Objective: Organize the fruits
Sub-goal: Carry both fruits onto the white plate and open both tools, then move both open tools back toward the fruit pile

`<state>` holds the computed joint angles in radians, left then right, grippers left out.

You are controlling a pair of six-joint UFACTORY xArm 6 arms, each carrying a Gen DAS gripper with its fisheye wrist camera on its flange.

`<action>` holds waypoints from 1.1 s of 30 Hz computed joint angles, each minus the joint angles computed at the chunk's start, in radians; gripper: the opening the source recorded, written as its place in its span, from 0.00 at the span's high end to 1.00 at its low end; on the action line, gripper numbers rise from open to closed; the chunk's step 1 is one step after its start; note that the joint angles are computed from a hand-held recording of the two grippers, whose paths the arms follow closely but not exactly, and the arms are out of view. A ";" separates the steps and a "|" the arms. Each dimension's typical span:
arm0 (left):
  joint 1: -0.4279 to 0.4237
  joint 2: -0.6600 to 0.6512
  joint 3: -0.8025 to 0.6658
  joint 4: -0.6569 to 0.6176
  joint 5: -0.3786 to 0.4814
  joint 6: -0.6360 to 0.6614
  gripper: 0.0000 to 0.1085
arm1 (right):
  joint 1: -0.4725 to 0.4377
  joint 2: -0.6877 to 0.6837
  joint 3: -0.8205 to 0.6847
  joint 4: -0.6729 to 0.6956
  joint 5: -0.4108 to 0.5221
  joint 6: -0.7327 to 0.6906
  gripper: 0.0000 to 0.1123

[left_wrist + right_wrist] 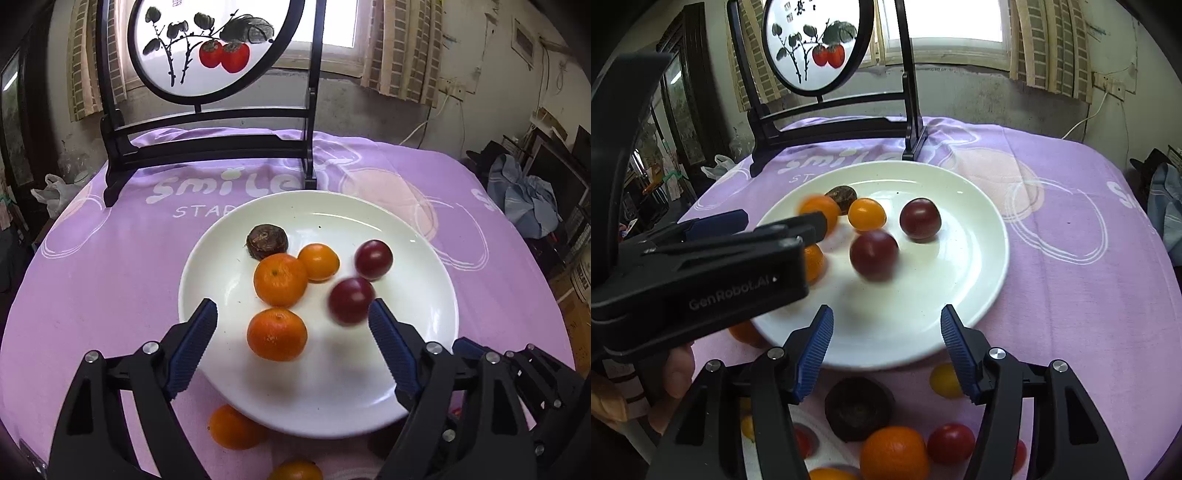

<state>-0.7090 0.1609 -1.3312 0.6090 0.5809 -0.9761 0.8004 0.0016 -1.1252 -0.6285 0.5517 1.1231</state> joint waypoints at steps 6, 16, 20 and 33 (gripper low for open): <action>-0.026 -0.105 0.122 -0.048 -0.003 -0.014 0.23 | 0.020 -0.133 0.123 -0.070 0.013 0.094 0.42; -0.113 -0.314 0.365 -0.017 0.034 -0.101 0.18 | 0.119 -0.309 0.289 -0.149 0.100 0.195 0.41; -0.139 -0.379 0.439 -0.003 0.043 -0.134 0.16 | 0.176 -0.338 0.325 -0.157 0.142 0.208 0.38; -0.130 -0.435 0.543 0.037 0.004 -0.150 0.16 | 0.236 -0.293 0.329 -0.077 0.219 0.148 0.37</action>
